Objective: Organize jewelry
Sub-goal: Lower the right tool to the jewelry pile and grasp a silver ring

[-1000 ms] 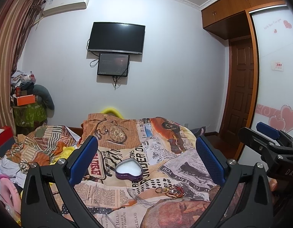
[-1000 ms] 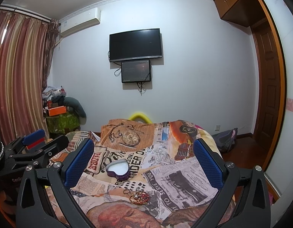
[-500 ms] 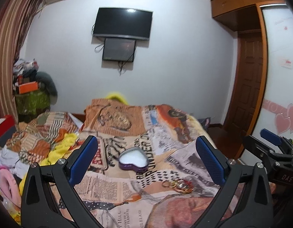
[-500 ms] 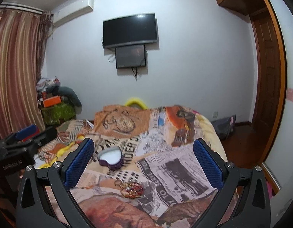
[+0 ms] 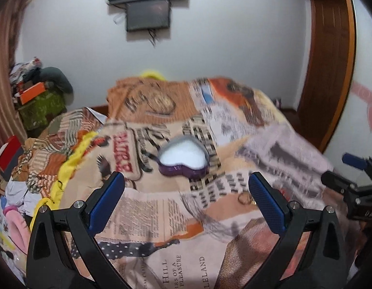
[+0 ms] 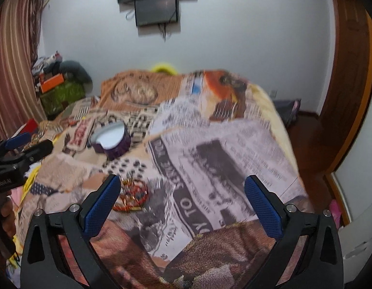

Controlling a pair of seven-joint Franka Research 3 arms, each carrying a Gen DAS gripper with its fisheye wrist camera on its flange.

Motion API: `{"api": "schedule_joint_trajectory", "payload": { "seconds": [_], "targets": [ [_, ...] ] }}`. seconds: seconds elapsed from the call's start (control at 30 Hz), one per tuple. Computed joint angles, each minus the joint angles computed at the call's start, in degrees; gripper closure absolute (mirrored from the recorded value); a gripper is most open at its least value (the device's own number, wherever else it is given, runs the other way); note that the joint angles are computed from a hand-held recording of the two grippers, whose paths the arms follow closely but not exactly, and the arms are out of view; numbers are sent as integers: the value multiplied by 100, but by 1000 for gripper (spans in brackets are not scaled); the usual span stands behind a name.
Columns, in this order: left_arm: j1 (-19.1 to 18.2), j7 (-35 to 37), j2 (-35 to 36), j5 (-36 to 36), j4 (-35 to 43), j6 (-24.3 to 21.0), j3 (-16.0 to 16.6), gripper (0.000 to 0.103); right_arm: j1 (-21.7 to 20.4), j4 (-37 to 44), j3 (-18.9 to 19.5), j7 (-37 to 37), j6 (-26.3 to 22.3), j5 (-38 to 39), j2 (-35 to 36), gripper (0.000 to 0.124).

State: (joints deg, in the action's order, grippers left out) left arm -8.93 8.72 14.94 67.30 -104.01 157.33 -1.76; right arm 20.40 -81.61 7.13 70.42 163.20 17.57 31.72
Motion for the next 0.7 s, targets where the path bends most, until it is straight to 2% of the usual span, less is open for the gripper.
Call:
{"api": "schedule_joint_trajectory", "payload": {
  "seconds": [0.07, 0.17, 0.33, 0.4, 0.43, 0.6, 0.7],
  "targets": [
    [127, 587, 203, -511, 119, 170, -115, 3, -180, 254, 177, -192, -483, 133, 131, 35],
    [481, 2114, 536, -1929, 282, 455, -484, 16, -358, 702, 376, -492, -1144, 422, 356, 48],
    [961, 3948, 949, -3668, 598, 386, -1141, 31, -339, 1325, 420, -874, -1727, 637, 687, 61],
    [1089, 4500, 1115, -4182, 769, 278, -1340, 41, -339, 1659, 438, -977, -2018, 717, 875, 67],
    [1157, 4786, 1224, -4438, 884, 207, -1448, 42, -323, 1841, 428, -993, -2167, 735, 976, 68],
    [1263, 5730, 1476, -5340, 1162, -8, -1682, 52, -249, 2642, 390, -1057, -2913, 763, 1412, 76],
    [1058, 5899, 1464, -5480, 1186, 20, -1469, 55, -210, 2799, 354, -1121, -3038, 755, 1500, 77]
  ]
}}
